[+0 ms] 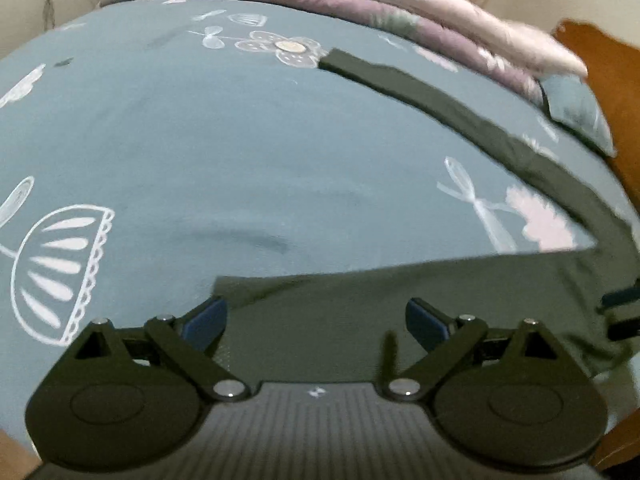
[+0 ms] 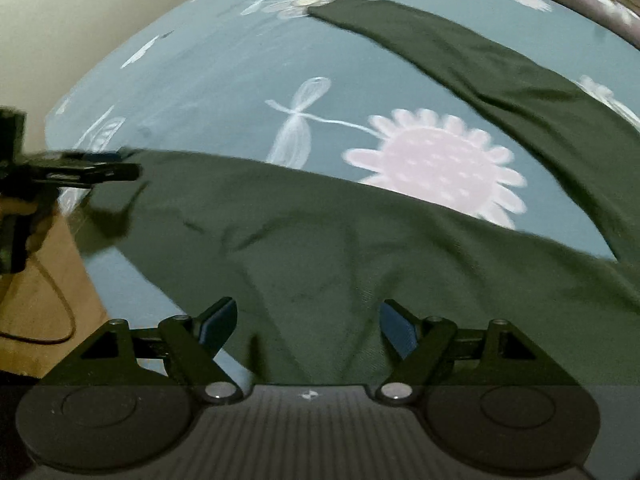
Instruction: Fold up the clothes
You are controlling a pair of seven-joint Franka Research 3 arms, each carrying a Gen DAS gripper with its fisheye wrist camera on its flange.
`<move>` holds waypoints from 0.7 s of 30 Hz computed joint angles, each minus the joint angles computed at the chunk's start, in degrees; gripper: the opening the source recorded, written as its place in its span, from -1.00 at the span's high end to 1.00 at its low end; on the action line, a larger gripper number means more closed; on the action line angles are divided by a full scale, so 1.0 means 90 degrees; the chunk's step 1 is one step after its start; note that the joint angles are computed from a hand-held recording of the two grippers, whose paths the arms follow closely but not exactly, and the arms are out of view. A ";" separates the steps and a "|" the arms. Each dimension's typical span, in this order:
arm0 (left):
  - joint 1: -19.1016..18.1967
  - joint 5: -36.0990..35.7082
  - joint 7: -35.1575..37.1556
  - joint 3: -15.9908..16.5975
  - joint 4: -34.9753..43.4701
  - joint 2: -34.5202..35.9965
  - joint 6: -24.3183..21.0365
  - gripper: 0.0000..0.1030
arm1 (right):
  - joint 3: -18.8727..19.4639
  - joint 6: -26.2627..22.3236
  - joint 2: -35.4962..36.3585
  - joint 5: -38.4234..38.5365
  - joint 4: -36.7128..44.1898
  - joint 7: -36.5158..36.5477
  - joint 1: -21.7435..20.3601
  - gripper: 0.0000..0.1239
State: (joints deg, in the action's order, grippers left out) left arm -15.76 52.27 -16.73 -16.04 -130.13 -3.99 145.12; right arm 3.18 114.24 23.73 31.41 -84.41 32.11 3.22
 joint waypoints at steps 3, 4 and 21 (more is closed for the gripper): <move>-0.0049 0.0352 0.0072 -0.0055 0.0211 0.0134 0.0107 -0.86 | -0.0071 0.0216 0.0005 0.0040 0.0002 0.0192 -0.0055 -0.33; -0.0076 0.0463 0.0122 -0.0058 0.0305 0.0235 0.0157 -0.86 | -0.0080 0.0324 -0.0019 0.0066 -0.0035 0.0227 -0.0074 -0.33; -0.0503 0.0580 0.1934 0.0303 0.2043 0.2047 0.2725 -0.86 | -0.0481 0.2928 -0.0388 -0.1070 -0.1356 0.1091 -0.0201 -0.33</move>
